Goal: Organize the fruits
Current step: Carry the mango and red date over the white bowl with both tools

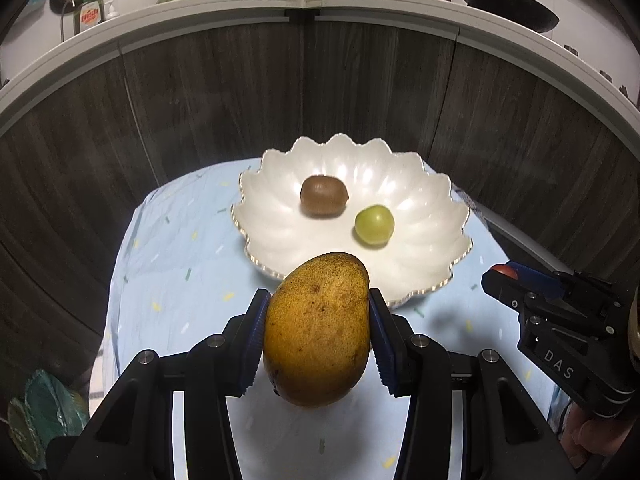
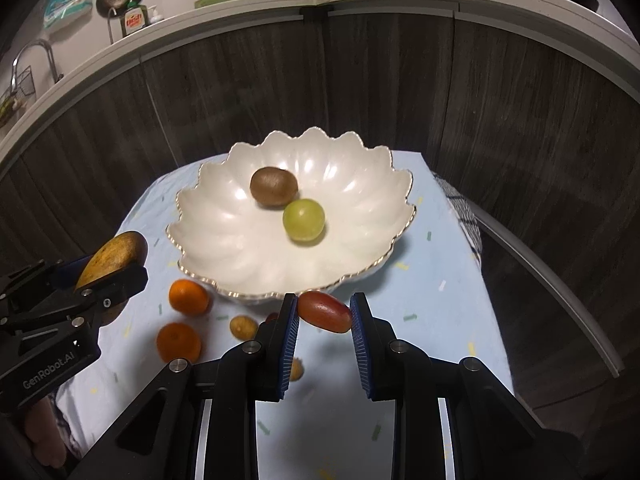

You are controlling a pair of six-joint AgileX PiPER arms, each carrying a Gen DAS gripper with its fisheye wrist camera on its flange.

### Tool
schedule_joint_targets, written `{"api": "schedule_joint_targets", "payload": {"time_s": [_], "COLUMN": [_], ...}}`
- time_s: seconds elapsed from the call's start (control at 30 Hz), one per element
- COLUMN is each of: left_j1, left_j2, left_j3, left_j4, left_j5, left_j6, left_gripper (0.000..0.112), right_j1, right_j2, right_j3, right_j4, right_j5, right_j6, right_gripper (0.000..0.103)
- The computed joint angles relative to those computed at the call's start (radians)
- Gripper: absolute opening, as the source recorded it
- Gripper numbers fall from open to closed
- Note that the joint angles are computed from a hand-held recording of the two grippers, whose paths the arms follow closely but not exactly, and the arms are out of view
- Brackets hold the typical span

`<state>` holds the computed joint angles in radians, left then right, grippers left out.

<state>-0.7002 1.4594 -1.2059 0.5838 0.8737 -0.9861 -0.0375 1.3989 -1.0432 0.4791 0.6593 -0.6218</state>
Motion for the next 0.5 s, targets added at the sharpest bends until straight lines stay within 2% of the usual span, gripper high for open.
{"api": "schedule_joint_targets", "payload": {"time_s": [0.5], "left_j1": [0.087], "left_j2": [0.139], "left_j3": [-0.166], "left_j4": [-0.041], "left_j5": [-0.030], "left_j6": [0.097], "left_gripper": [0.047], "right_j1": [-0.018], "right_j2": [0.147], "right_j3": [-0.172], "right_j4": [-0.006], "right_j5": [-0.007], "right_j6": [0.016], "right_gripper": [0.028]}}
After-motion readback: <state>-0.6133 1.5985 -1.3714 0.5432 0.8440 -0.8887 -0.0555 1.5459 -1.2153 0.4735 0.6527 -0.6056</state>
